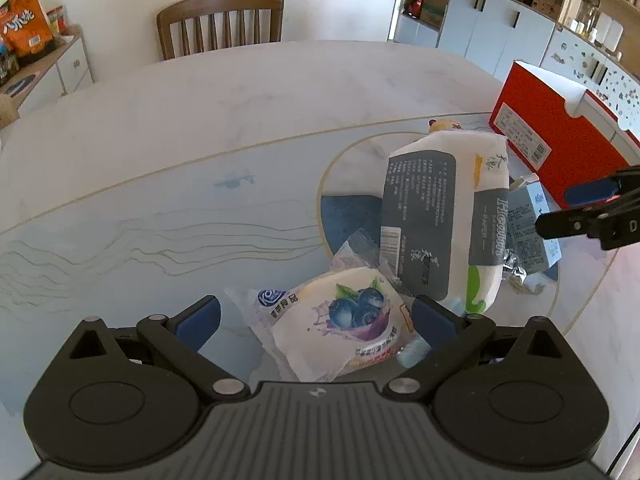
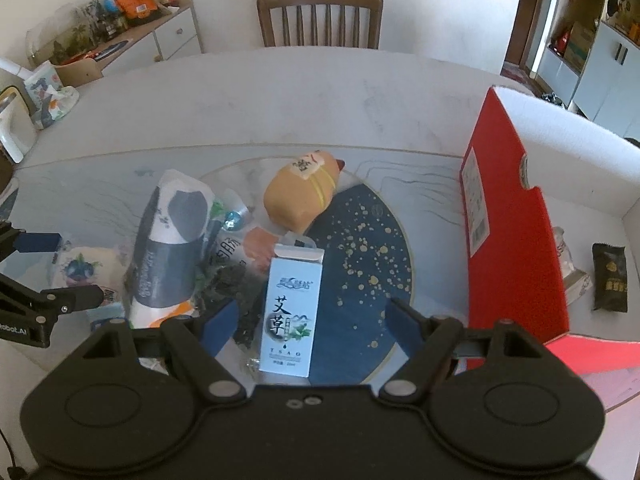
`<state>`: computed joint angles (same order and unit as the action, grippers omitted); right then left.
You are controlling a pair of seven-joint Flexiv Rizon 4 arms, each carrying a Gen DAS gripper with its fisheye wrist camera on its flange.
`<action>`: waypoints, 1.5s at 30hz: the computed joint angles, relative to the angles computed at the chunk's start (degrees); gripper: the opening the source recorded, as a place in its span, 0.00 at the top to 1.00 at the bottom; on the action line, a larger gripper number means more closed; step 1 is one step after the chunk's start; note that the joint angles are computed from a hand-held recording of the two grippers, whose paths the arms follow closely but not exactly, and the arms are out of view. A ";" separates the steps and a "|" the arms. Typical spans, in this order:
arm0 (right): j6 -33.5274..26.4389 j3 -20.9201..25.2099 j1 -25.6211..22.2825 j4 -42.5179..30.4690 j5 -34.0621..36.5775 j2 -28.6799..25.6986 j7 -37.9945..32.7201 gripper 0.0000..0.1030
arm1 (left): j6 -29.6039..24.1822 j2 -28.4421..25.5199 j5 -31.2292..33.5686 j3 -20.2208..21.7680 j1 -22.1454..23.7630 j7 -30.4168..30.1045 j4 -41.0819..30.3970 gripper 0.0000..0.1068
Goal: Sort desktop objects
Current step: 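Grasp the blueberry bread bag with the left tool while the right tool grasps the white milk carton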
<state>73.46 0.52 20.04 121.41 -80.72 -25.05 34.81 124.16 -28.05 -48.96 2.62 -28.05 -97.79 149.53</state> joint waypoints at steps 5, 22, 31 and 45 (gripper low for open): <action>0.00 -0.33 0.16 -1.09 0.29 -1.12 -0.40 0.25 | -0.35 -0.44 5.15 -0.36 3.14 -3.07 -0.05 0.05; 0.47 -1.59 2.03 -1.83 3.79 -2.39 -3.57 0.63 | 0.86 -0.71 21.34 -1.20 11.61 -13.93 1.21 0.27; -0.91 -1.43 2.72 -1.33 4.63 -1.66 -4.61 0.72 | 0.33 -0.42 21.04 0.03 10.22 -15.22 0.89 0.35; -2.17 0.19 1.88 1.85 2.55 1.70 -2.39 0.74 | 1.84 1.48 22.46 -0.75 11.33 -19.36 2.99 0.49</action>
<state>71.30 0.71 21.92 123.26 -78.18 -23.35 32.42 126.00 -26.57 -26.50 1.86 -16.71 -117.15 152.52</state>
